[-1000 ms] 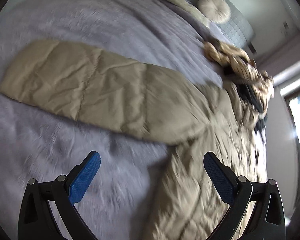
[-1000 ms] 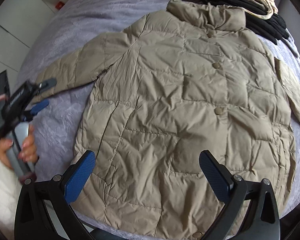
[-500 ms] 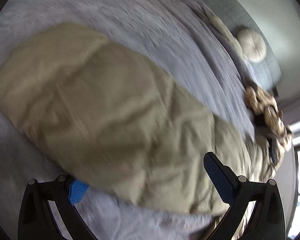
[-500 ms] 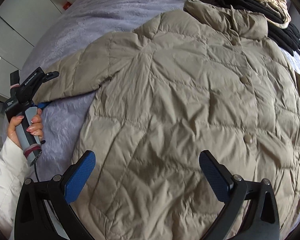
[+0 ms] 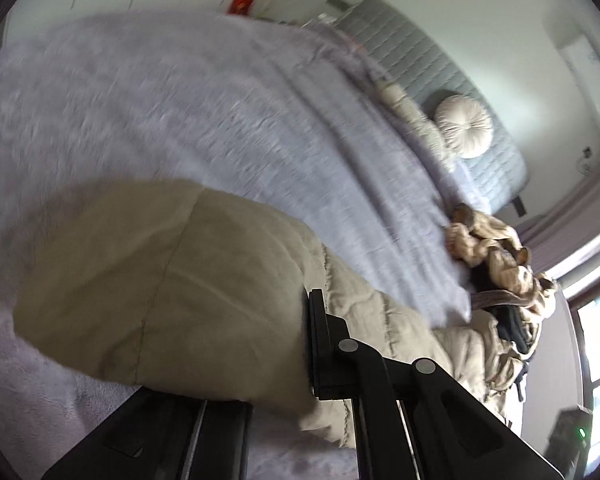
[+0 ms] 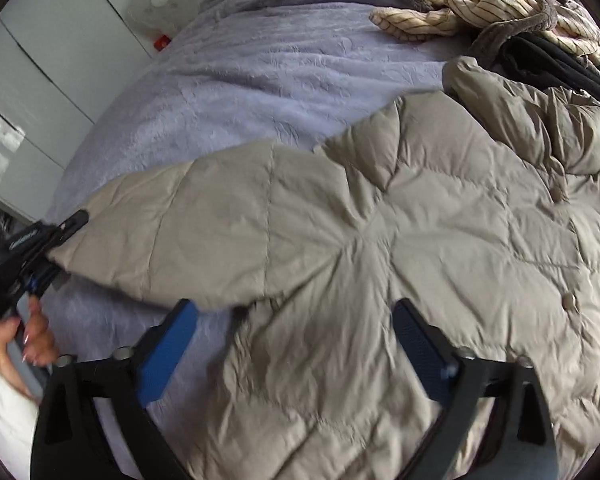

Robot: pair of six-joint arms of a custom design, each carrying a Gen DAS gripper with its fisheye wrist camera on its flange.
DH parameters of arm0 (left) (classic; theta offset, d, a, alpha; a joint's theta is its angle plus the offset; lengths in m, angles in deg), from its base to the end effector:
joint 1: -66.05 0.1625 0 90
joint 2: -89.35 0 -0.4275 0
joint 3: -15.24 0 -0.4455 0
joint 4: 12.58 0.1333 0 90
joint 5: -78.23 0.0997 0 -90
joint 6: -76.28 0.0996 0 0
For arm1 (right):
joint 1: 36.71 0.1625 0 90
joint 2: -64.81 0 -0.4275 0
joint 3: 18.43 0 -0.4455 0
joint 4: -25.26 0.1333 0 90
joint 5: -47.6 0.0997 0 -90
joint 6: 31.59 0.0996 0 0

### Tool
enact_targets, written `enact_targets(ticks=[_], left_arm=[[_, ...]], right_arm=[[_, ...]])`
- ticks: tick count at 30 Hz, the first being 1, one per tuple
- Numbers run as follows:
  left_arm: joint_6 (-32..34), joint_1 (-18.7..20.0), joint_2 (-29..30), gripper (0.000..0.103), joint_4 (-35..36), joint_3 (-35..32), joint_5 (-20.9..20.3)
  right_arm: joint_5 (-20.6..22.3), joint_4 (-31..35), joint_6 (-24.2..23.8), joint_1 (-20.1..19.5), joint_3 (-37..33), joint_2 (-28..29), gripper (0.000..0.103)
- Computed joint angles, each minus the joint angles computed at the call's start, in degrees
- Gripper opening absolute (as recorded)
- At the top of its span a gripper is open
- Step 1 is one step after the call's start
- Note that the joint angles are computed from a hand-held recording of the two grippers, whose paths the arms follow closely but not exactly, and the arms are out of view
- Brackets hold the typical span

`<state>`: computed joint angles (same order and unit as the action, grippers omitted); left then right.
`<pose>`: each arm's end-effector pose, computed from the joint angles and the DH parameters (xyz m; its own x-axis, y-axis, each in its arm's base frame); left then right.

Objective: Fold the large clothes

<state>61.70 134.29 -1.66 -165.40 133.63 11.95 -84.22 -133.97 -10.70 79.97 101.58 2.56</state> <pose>-0.0326 -0.5492 0.3686 -0.9826 -0.0717 -0.1712 0.0565 0.7632 -0.6437 0.3064 -0.4607 0.1111 -0.8347 0.1103 0.5396 -0.1524 0.8952 -0.4188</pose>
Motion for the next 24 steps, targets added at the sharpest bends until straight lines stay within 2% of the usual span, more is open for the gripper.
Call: enact_targets(ticks=[1, 2, 3, 5, 9, 16, 18, 21, 24], left_arm=[[0.45, -0.26, -0.11, 0.008, 0.14, -0.22, -0.06], [0.45, -0.95, -0.05, 0.008, 0.15, -0.09, 0.31], [0.75, -1.54, -0.46, 0.008, 0.48, -0.09, 0.67], [1.78, -2.46, -1.04, 0.008, 0.97, -0.06, 1.79], [2.15, -5.2, -1.21, 0.008, 0.99, 0.55, 2.59], [5.46, -14.15, 2.0, 0.008, -1.08, 1.55, 3.43], [6.18, -16.73, 3.0, 0.008, -1.62, 1.7, 3.14], [8.31, -21.65, 6.57, 0.008, -1.37, 0.98, 1.78], [11.97, -26.02, 11.97, 0.008, 0.2, 0.0, 1.17]], right_arm=[[0.96, -0.01, 0.0, -0.81, -0.69, 0.63, 0.059], [2.7, 0.77, 0.77, -1.63, -1.32, 1.09, 0.024], [5.55, 0.68, 1.53, -2.87, -1.57, 1.25, 0.009], [8.74, -2.05, 1.19, -4.75, -1.42, 2.15, 0.009], [11.94, -4.18, -0.75, -7.53, -1.7, 5.08, 0.009], [15.03, -6.32, -2.46, -10.54, -0.95, 6.32, 0.008], [17.96, -5.49, -2.67, -11.49, -0.42, 4.89, 0.008], [24.69, -5.68, -1.73, -13.33, 2.89, -0.28, 0.008], [24.76, -6.38, -2.19, -14.43, 8.26, -8.58, 0.008]])
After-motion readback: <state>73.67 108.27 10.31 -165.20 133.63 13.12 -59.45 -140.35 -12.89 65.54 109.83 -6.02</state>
